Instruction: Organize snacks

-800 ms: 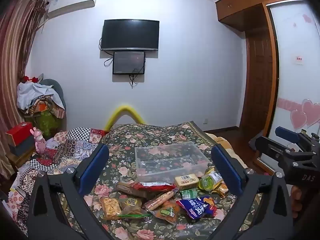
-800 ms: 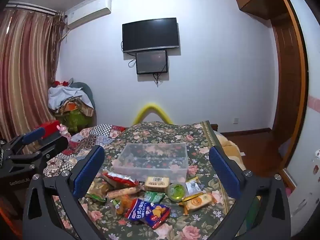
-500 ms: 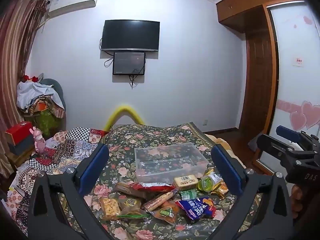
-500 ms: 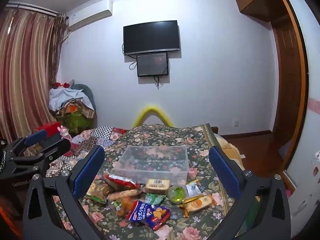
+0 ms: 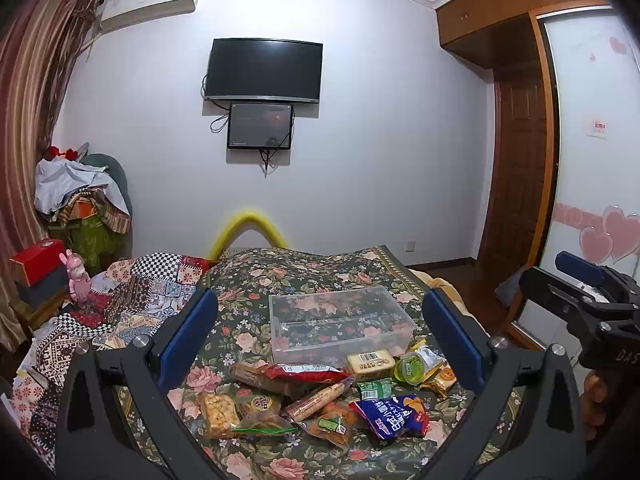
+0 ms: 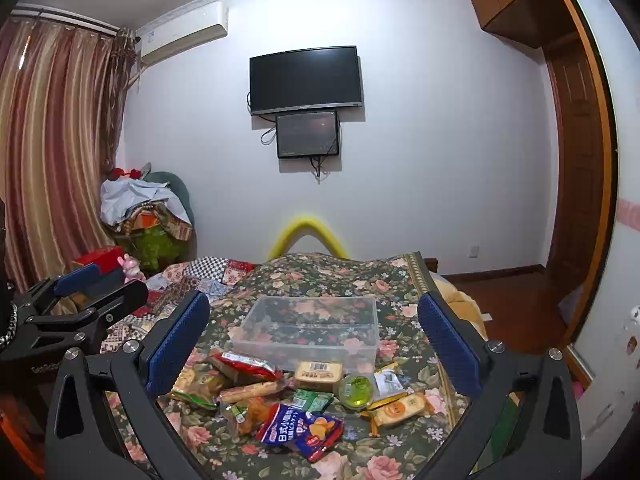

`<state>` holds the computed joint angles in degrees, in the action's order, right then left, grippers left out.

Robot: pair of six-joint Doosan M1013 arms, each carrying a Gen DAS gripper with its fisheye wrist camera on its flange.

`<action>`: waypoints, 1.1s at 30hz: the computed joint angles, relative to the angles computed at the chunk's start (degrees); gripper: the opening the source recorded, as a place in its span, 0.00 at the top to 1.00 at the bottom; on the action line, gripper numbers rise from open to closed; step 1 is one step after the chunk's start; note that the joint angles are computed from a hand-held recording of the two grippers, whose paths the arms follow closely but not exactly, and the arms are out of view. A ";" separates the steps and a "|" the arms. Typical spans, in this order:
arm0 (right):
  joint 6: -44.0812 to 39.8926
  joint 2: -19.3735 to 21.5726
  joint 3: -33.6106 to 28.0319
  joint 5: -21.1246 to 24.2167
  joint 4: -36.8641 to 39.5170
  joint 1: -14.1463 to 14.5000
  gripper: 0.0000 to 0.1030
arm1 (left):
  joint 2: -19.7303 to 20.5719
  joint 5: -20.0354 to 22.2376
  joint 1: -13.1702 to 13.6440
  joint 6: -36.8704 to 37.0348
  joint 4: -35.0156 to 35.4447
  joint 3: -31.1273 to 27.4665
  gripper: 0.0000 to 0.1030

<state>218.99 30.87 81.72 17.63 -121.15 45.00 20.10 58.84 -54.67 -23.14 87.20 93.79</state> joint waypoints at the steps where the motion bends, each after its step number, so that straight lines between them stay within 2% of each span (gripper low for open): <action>1: 0.01 -0.04 0.03 0.07 -0.03 0.05 0.00 | -0.06 -0.05 0.02 -0.15 0.03 0.07 0.00; 33: 2.17 -0.14 0.56 -0.20 -1.43 -0.03 0.00 | 0.13 -0.31 -0.11 0.69 -0.46 -0.13 0.00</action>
